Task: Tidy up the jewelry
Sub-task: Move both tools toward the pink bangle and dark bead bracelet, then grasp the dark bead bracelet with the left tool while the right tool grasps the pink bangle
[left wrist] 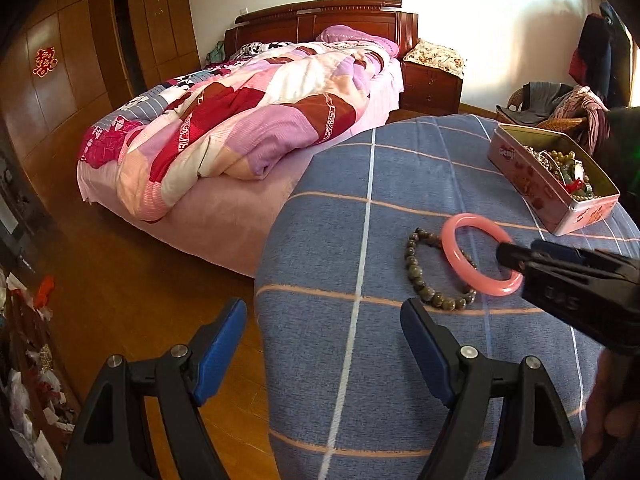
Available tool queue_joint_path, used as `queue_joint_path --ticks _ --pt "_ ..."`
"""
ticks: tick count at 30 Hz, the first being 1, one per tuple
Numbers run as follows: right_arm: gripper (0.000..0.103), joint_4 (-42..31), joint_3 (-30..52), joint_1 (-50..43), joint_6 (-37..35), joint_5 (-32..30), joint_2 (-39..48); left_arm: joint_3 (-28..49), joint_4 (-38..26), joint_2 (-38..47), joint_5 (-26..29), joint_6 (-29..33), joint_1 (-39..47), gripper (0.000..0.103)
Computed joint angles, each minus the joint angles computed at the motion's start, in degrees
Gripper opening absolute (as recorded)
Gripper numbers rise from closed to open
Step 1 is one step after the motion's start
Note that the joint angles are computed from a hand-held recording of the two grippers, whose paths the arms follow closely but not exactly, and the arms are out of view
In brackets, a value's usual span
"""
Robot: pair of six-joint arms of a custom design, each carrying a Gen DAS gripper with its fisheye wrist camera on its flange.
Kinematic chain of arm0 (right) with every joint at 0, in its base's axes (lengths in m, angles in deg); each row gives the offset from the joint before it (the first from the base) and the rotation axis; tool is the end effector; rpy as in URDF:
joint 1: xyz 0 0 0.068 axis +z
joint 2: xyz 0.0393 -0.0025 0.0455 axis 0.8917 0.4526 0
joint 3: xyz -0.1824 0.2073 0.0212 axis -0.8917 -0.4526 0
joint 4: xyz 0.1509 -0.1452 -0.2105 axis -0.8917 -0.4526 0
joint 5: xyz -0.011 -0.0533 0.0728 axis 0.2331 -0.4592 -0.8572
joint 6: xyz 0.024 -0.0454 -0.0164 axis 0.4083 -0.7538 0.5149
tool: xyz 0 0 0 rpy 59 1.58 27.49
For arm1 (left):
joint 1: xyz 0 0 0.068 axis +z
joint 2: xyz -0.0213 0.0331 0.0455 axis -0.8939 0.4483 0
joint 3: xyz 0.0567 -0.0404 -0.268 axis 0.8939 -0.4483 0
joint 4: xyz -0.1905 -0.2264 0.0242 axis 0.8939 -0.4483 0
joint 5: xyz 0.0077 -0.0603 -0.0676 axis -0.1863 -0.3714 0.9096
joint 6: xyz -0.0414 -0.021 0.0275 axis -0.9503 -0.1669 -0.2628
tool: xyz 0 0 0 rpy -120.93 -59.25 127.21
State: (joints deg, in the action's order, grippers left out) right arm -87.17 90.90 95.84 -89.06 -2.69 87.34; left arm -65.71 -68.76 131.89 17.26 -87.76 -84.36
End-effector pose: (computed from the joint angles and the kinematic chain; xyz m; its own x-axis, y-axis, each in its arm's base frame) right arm 0.2557 0.1675 0.0968 -0.6670 -0.4315 -0.6074 -0.5766 0.8152 0.0542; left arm 0.1411 -0.0331 0.0989 -0.6552 -0.3372 -0.6761 -0.5009 0.8638 0.0545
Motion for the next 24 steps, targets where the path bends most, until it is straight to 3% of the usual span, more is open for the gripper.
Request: queue_joint_path --ticks 2,4,5,13,16,22,24 --pt "0.039 0.0 -0.2 0.8 -1.6 1.6 -0.2 0.0 0.0 -0.3 0.1 0.6 0.3 0.079" --pt "0.016 0.6 -1.1 0.6 -3.6 2.9 -0.9 0.1 0.8 0.2 0.4 1.5 0.9 0.079" --pt "0.014 0.1 -1.4 -0.3 -4.2 2.0 -1.3 0.1 1.6 0.6 0.8 2.1 1.4 0.079" --pt "0.013 -1.2 -7.0 -10.7 -8.2 -2.3 -7.7 1.3 8.3 6.5 2.9 4.8 1.5 0.078" --pt "0.013 -0.9 -9.0 -13.9 -9.7 -1.1 -9.9 2.9 12.8 11.8 5.0 6.3 1.4 0.061" --pt "0.013 -3.5 -9.2 -19.3 -10.2 -5.4 -11.5 8.0 19.8 24.2 9.0 7.5 1.7 0.059" --pt "0.013 -3.4 -9.2 -19.0 -10.1 -5.1 -11.5 9.3 20.0 26.3 9.9 8.3 1.7 0.047"
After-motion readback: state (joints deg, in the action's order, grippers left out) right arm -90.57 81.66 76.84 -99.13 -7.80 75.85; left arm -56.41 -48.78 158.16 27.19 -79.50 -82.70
